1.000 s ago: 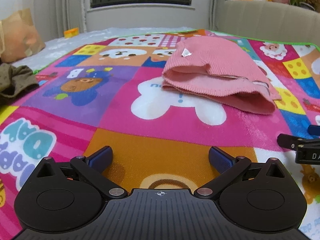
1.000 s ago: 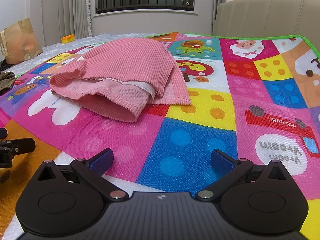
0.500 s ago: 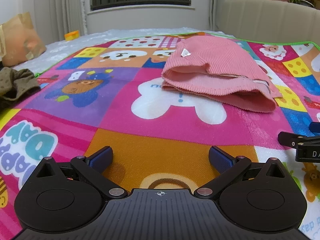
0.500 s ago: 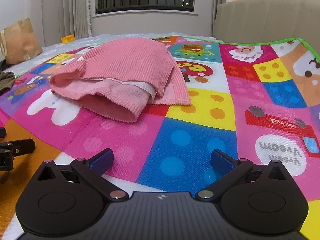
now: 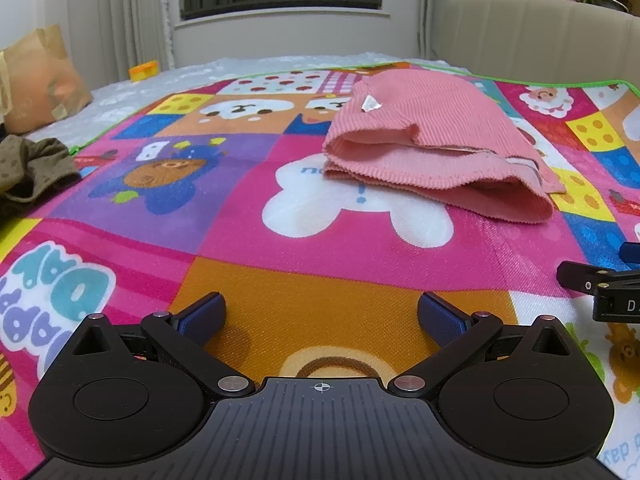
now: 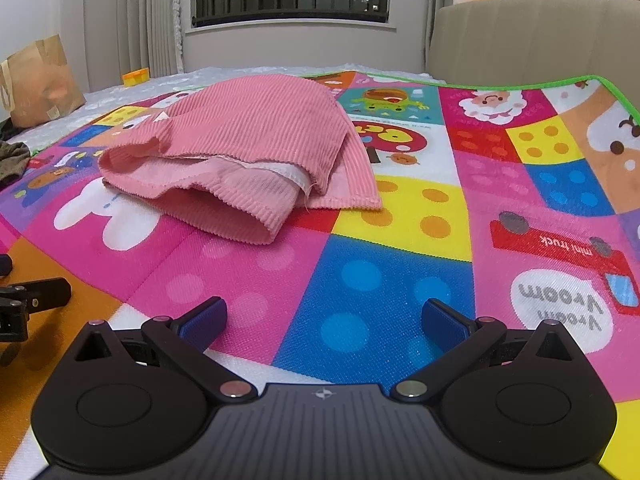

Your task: Fold clothes

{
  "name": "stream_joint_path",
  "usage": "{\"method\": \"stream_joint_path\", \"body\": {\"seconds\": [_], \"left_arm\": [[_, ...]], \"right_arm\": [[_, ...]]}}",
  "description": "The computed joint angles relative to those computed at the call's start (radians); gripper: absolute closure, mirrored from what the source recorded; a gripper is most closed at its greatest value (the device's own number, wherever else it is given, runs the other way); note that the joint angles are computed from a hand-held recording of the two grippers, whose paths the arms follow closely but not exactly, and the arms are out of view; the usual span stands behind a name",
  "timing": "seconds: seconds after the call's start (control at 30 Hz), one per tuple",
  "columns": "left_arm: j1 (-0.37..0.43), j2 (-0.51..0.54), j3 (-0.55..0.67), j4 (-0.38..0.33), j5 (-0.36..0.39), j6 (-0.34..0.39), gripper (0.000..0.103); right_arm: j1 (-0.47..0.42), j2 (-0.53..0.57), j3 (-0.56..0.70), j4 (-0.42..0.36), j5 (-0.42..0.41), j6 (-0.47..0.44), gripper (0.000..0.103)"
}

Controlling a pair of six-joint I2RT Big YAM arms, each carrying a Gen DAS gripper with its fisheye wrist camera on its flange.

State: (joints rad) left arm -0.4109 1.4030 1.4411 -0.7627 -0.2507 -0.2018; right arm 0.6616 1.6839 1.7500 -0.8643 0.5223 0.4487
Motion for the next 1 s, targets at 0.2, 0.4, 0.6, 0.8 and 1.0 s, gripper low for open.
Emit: {"method": "stream_joint_path", "body": {"seconds": [0.2,0.4,0.6,0.8,1.0], "left_arm": [[0.0,0.001,0.003,-0.001,-0.002,0.0,0.0],[0.033,0.008,0.039,-0.048,0.081,-0.004,0.0],[0.11,-0.011,0.028,0.042,0.032,0.074,0.0],[0.217,0.065,0.081,0.008,0.066,0.059,0.0],[0.215,0.066,0.067,0.021,0.049,0.071,0.0]], "right_arm": [[-0.011,-0.015,-0.008,0.005,-0.037,-0.022,0.0],[-0.085,-0.088,-0.065,0.015,0.029,-0.169,0.0],[-0.297,-0.167,-0.169,0.025,-0.045,-0.131,0.0],[-0.338,-0.199,-0.251,0.149,-0.121,-0.184,0.0],[-0.345,-0.2,-0.249,0.15,-0.133,-0.181,0.0]]}}
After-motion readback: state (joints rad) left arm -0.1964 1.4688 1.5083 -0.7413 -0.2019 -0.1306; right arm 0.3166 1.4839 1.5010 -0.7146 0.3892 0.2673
